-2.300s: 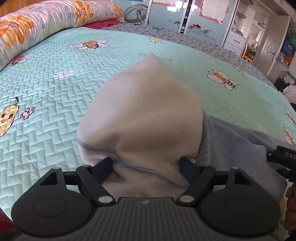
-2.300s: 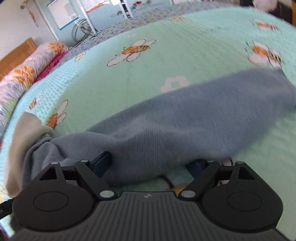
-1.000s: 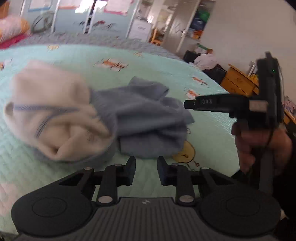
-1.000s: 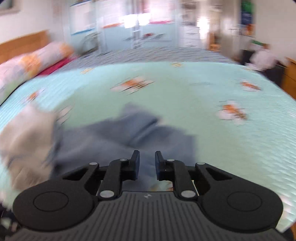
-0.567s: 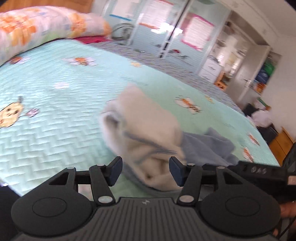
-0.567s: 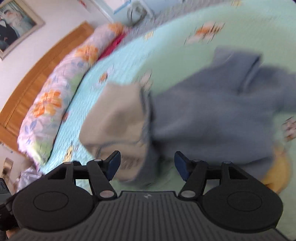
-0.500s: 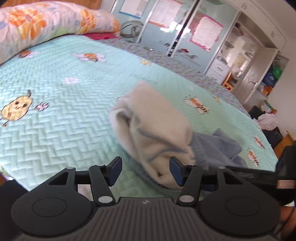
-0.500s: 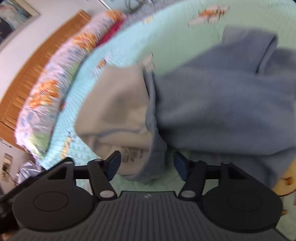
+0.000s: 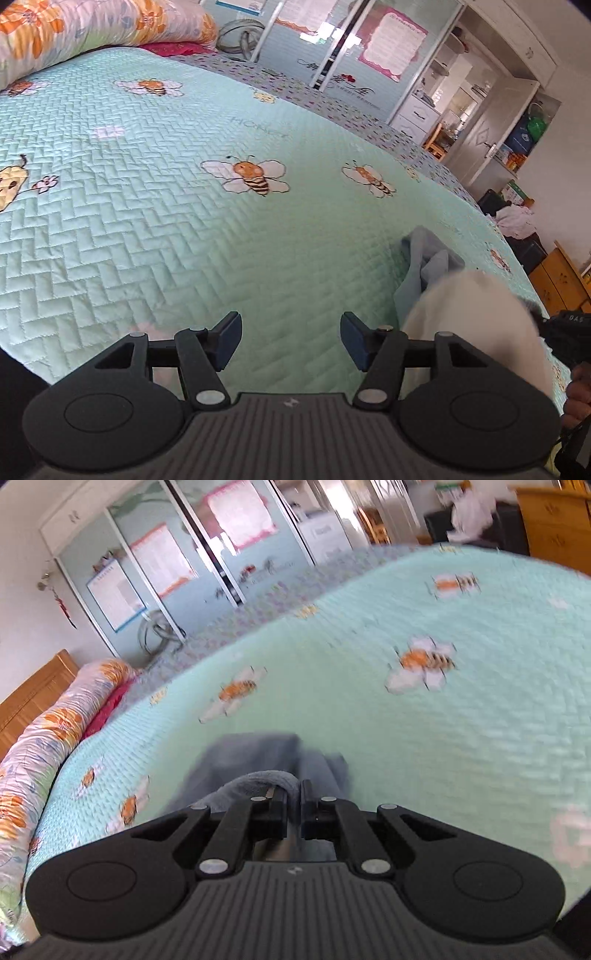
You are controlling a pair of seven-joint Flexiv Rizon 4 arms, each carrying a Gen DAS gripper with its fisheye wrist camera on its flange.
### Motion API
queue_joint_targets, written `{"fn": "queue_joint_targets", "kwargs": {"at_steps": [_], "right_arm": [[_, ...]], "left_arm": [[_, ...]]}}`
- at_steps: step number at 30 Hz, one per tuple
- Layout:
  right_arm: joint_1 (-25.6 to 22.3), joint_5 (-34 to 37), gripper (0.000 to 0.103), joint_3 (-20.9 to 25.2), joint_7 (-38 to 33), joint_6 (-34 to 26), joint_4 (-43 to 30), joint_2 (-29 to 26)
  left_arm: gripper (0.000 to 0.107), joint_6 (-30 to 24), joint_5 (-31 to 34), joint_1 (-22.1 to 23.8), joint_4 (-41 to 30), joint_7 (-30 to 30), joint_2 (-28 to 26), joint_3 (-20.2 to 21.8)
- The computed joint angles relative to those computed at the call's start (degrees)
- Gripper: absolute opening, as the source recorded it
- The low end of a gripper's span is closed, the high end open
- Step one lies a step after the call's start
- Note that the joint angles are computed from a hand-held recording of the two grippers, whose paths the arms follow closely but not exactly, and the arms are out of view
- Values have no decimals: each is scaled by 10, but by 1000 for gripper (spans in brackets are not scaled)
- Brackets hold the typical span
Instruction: Fold clothes
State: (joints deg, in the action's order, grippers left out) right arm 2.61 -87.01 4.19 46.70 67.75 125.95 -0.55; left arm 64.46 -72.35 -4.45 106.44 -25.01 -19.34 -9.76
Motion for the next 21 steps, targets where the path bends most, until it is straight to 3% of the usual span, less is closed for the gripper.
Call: {"fn": "queue_joint_targets", "kwargs": {"at_steps": [3,8,9,12,15,17,18,20,21], "right_arm": [[9,-13,7,9,14,1,17,-2],[17,-16,11,10,-5,-5,24,0],[16,-12,15,8,-12,1,24,4],[9,21,52,9,-33,24,39,23],[-3,47,59,9,-56,76,70,45],[-9,84,66,6,-87,147,89,41],[-9,116,67,6,-113,186,99,33],[-14,100,64,6,-90,235,94,0],[-15,80,43,1,-70,261,89,-18]], "left_arm": [[63,-34,-19,1,7,44,13,-8],[63,-97,23,-2,16,75,28,7],[63,-119,31,1,19,83,32,10],[67,-199,114,10,12,90,34,26],[68,-250,200,10,-2,85,22,32],[68,-267,227,7,-12,72,8,28],[67,-261,228,4,-14,67,1,24],[49,-253,221,1,-20,61,-11,15],[32,-255,211,2,-24,61,-16,9]]}}
